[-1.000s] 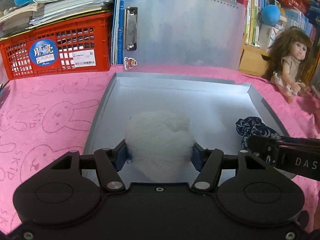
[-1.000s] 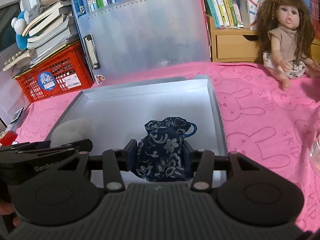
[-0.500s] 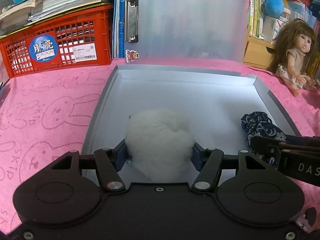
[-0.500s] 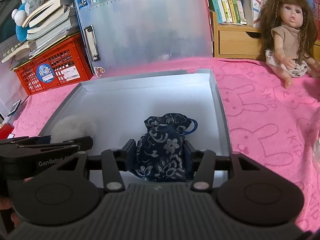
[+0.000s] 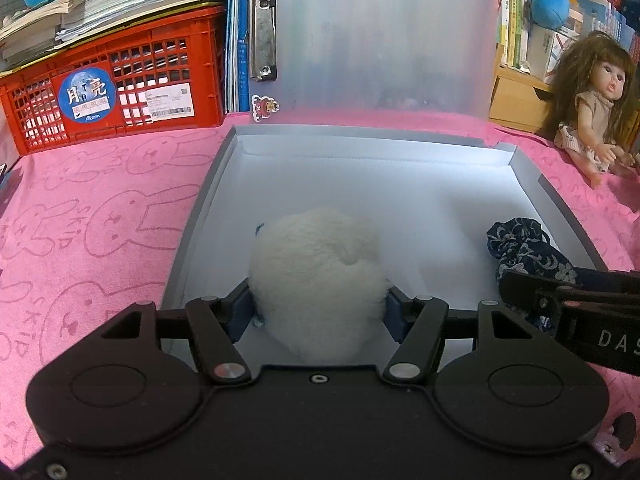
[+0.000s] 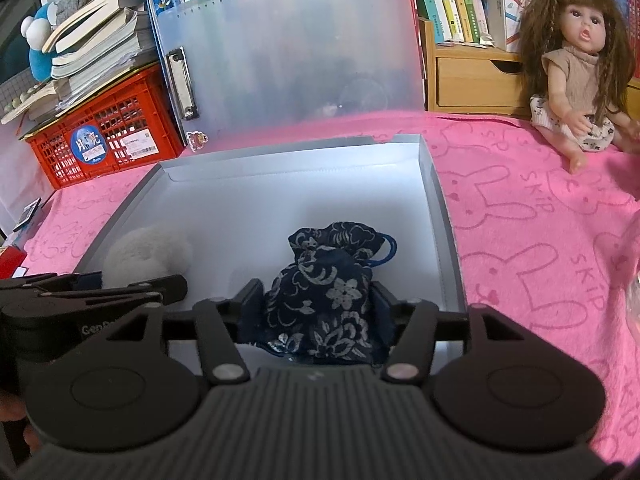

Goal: Organize objects
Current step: 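Open left tool releasing fluffy ball while right tool releases pouch in box, then move left tool to green gingham cloth while right tool approaches purple plush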

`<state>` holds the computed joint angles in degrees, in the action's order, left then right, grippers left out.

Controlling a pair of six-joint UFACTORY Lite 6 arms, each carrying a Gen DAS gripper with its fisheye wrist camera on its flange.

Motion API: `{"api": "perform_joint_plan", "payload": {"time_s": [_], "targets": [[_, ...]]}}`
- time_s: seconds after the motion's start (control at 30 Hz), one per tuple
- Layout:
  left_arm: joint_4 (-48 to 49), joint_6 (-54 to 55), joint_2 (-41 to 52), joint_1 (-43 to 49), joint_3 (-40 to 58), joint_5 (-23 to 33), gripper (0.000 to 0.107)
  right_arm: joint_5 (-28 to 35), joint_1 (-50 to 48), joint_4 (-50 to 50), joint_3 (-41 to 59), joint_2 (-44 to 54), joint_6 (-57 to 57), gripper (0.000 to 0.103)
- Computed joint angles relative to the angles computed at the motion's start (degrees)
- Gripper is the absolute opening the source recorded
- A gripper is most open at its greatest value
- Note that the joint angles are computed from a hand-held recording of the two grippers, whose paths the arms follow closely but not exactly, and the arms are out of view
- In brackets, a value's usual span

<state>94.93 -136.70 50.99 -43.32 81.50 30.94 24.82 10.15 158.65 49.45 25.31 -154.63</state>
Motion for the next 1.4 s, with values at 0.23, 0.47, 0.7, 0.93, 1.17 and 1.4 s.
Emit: {"api": "perform_joint_plan", "payload": {"time_s": [0.23, 0.47, 0.7, 0.93, 1.17, 1.4], "targets": [[0.9, -0.7, -2.6, -1.8, -2.5, 2.3, 0.077, -0.3, 0.7, 2.5, -2.2, -3.3, -3.0, 0.075], [0.7, -0.8, -7.4, -4.3, -6.6, 5.3, 0.082, -0.7, 1.4, 5.0, -6.4, -9.3, -6.0, 0.077], [2.4, -4.8, -15.8, -8.0, -16.2, 8.9, 0.085, 0.5, 0.8, 3.8, -13.1, -17.6, -4.9, 0.078], [4.1, -11.3, -24.3, -13.9, -27.2, 13.3, 0.087, 3.0, 1.1, 4.9, -22.8, -28.1, -7.0, 0.080], [2.6, -16.4, -29.7, -21.9, -34.9, 18.1, 0.088, 3.6, 3.6, 11.1, -32.2, -38.4, -13.7, 0.082], [-0.1, -21.5, -31.7, -29.5, -39.9, 21.1, 0.089, 3.8, 5.1, 14.0, -39.8, -46.3, -16.4, 0.084]]}}
